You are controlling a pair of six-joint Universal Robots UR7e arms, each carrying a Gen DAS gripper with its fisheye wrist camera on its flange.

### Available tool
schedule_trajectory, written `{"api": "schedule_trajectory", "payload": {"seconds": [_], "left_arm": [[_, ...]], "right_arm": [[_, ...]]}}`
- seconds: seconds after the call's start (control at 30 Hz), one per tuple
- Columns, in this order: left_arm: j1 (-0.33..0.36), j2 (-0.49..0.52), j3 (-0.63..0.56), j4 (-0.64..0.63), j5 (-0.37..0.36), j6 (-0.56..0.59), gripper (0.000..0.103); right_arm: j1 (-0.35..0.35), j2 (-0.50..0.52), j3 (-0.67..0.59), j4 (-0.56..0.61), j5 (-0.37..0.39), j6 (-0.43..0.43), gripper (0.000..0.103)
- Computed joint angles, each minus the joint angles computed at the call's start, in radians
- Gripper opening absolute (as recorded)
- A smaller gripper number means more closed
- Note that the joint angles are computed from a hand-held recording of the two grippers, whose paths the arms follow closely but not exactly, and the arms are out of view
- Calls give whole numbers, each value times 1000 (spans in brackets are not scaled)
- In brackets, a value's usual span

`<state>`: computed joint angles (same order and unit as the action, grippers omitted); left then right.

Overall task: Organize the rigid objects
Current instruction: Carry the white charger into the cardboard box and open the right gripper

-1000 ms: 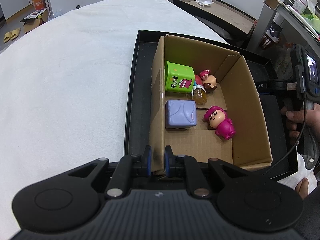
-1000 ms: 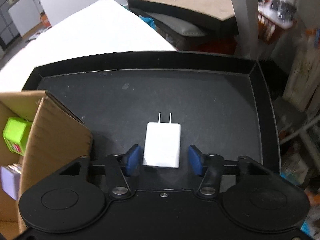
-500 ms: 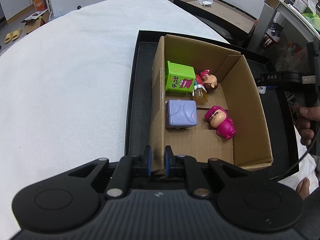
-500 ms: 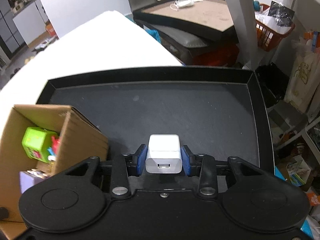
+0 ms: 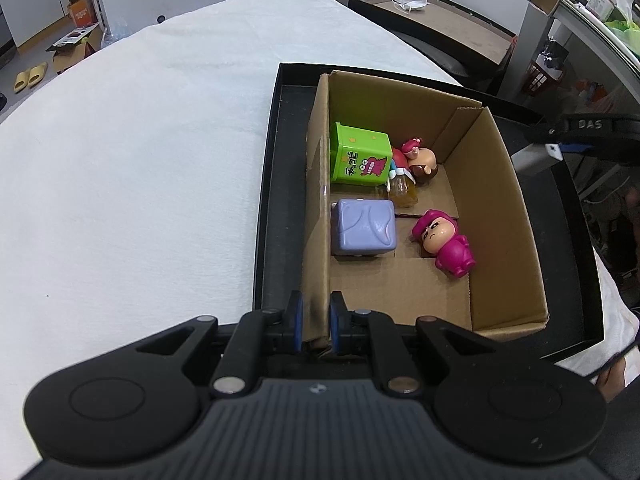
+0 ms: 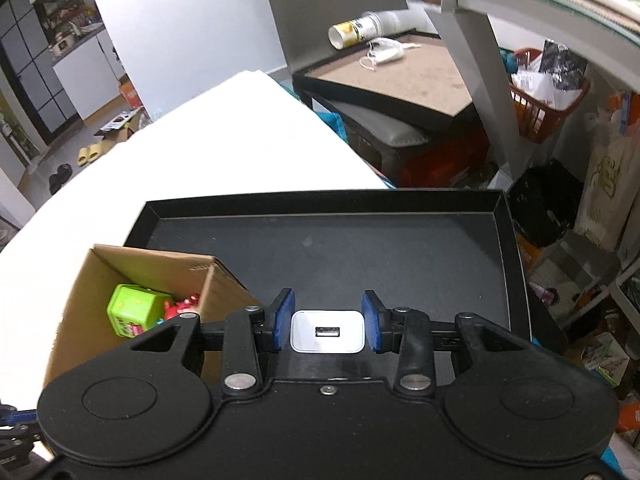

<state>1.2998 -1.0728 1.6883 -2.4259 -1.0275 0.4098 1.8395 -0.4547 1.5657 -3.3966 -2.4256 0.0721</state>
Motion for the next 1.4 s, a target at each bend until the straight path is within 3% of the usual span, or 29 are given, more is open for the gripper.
{"api": "schedule_trajectory", "payload": {"seconds": [0.97, 1.4], "left_arm": [[-3, -1, 5, -4, 4, 0, 12], [3, -3, -1, 4, -12, -5, 12]], "right_arm": [[88, -27, 18, -80, 86, -134, 36], [108, -3, -23, -15, 142, -157, 36]]}}
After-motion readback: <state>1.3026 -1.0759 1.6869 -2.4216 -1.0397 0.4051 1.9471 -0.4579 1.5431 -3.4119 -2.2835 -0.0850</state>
